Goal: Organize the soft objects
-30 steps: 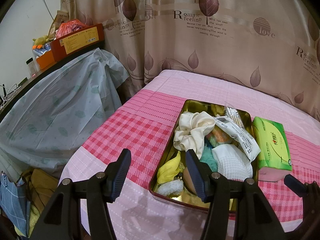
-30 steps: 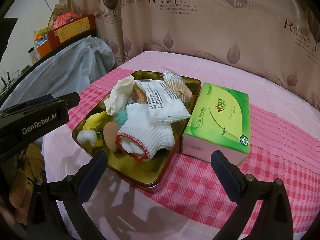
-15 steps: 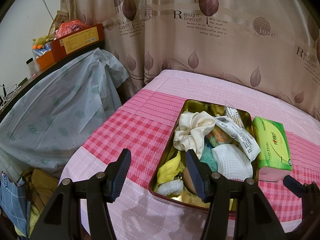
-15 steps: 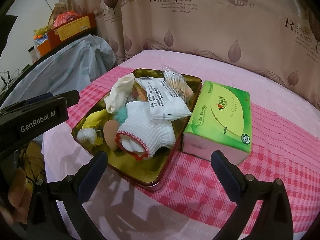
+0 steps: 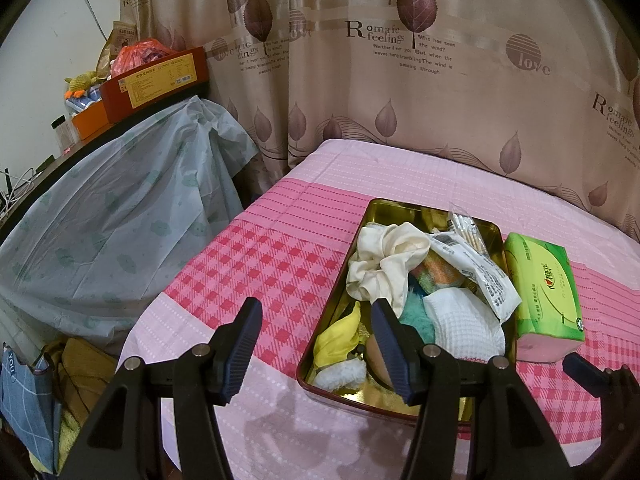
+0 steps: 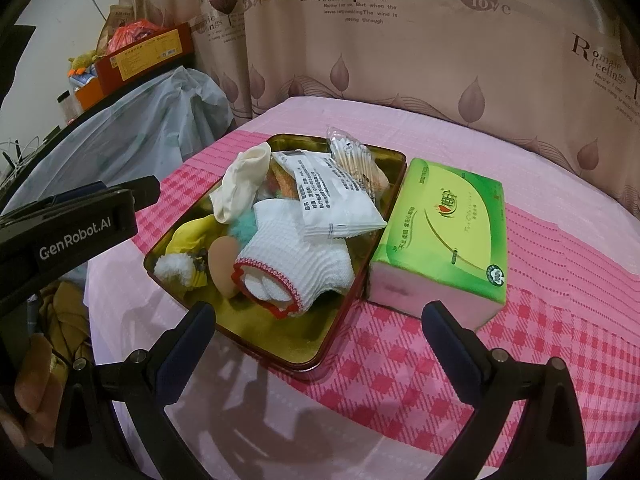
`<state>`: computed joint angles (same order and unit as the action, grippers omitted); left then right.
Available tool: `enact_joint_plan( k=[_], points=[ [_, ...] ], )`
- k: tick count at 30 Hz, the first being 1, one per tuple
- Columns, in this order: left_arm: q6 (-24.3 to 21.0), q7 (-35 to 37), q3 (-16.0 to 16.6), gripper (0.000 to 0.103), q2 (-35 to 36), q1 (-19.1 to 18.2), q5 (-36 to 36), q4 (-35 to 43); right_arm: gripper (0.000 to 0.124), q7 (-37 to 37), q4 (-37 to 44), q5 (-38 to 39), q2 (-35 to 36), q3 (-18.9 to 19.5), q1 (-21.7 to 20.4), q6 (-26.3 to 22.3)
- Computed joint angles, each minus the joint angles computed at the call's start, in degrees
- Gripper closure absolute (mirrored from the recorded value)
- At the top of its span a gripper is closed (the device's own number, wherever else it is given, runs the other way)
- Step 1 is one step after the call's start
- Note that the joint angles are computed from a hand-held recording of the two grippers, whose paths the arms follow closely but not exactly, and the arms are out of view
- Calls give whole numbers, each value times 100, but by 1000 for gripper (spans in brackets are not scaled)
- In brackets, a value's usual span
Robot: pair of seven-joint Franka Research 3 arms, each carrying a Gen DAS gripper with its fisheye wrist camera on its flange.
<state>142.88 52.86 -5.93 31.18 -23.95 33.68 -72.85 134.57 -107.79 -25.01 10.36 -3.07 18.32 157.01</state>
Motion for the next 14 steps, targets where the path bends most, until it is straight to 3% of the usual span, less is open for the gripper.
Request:
enact_joint_plan(
  k=[7,14],
  points=[
    [295,-33,17,45,-132,35,90,-246,22,35,-21,-29,-17,5,21,-17],
    [129,-1,12,45,-65,22,59,-108,22,85,-22,-96,-20,11,34,-18]
  ],
)
